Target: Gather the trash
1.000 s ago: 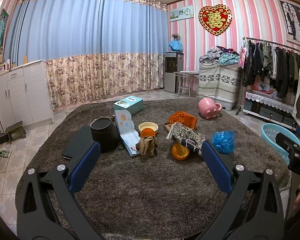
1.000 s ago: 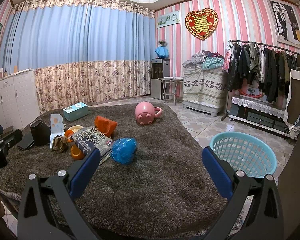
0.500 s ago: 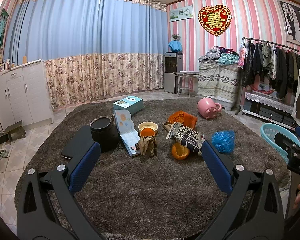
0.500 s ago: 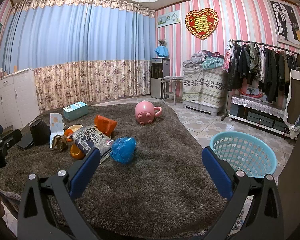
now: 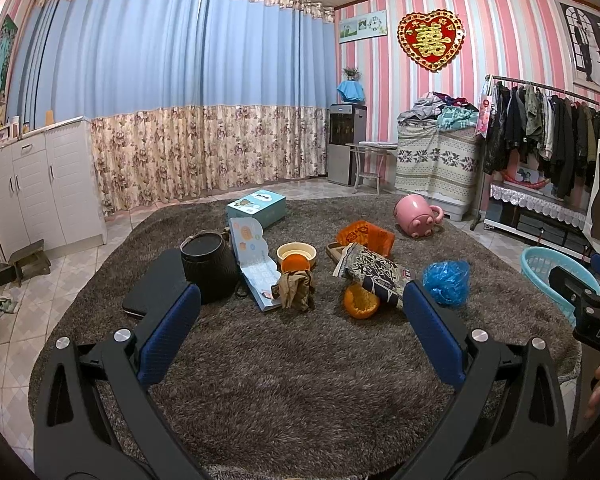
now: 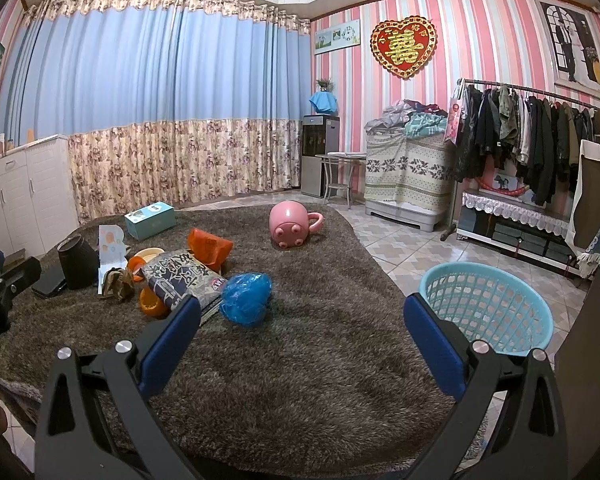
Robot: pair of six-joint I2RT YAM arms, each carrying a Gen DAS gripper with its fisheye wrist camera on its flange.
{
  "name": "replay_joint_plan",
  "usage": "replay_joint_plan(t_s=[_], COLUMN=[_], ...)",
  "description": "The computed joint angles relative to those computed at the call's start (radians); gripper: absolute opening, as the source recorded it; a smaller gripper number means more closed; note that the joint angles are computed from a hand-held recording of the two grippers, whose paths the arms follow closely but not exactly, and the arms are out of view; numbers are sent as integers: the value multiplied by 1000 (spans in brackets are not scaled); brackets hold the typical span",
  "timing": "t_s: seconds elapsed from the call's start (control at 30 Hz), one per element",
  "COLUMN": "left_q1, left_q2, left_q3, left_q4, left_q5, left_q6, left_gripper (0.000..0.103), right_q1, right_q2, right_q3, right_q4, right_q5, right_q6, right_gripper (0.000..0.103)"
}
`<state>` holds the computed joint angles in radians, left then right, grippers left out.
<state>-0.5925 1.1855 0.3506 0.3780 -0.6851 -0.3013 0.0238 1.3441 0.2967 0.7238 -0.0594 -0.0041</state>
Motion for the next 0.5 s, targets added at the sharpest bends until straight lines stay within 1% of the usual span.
replay_joint_plan(t_s=[0.5], left_q1=[-10], left_q2=[10], left_q3=[6], left_q4=[3], left_q5=[-5], left_q6=[-5], left_gripper=[98], right_q1=[-5], right_q2=[6], right_q3=[4], right_q4=[-3], right_q5=[-6], right_q6=[-1], right_gripper=[99])
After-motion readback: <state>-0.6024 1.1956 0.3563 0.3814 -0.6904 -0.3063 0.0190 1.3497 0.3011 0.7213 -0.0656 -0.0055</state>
